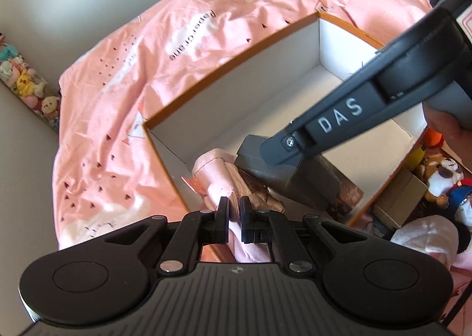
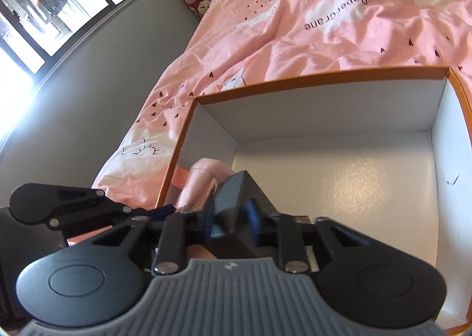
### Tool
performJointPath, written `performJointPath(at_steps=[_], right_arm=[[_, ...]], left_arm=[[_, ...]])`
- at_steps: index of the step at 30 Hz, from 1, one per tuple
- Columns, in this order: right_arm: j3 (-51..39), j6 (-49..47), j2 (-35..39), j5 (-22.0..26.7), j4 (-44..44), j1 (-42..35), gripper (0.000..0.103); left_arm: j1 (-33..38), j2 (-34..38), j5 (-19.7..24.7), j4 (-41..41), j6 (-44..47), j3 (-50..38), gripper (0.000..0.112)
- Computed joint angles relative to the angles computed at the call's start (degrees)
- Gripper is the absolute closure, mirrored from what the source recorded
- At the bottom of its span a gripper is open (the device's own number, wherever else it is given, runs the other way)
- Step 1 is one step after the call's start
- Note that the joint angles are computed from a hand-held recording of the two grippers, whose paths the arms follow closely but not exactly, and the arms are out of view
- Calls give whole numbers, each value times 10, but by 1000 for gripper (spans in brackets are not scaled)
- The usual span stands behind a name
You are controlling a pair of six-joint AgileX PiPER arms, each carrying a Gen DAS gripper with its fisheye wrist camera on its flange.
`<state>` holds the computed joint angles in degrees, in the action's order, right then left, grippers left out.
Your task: Organize objects
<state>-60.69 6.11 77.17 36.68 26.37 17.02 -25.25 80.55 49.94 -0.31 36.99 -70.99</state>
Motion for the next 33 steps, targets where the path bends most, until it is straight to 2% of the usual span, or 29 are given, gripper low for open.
performJointPath(at_steps=[4, 7, 9, 13, 16, 18, 21, 24, 25, 26, 28, 31, 33], right_arm=[[7, -1, 10, 7, 21, -2, 103], [9, -2, 14, 11, 28, -4, 102], [13, -2, 4, 6, 27, -9, 97], [4, 96, -9, -1, -86, -5, 89], [-13, 168, 15, 36, -184, 0, 89], [-21, 172, 45, 67, -201, -6, 89], [-11, 129, 79, 83, -159, -28, 90], [2, 93, 91, 76, -111, -36, 94], [5, 93, 90, 70, -112, -32, 95], [6, 85, 90, 66, -106, -32, 95], [2, 68, 93, 66, -94, -32, 97], [-9, 59, 103, 74, -94, -26, 100], [-13, 61, 107, 76, -94, -23, 101]], left_arm=[[-9, -2, -10, 8, -21, 23, 105], [-6, 5, -2, 2, -26, 24, 105], [4, 13, 7, -17, -15, 22, 103], [15, 22, 18, -37, -1, 24, 102], [18, 23, 21, -43, 1, 23, 102], [25, 26, 26, -55, 7, 18, 103], [27, 24, 35, -61, 19, 12, 103], [32, 29, 52, -72, 32, -3, 104], [38, 34, 66, -85, 38, -12, 104], [43, 39, 89, -99, 42, -25, 111], [55, 57, 124, -122, 48, -50, 111], [53, 66, 118, -116, 32, -54, 111], [60, 74, 130, -127, 31, -65, 110]])
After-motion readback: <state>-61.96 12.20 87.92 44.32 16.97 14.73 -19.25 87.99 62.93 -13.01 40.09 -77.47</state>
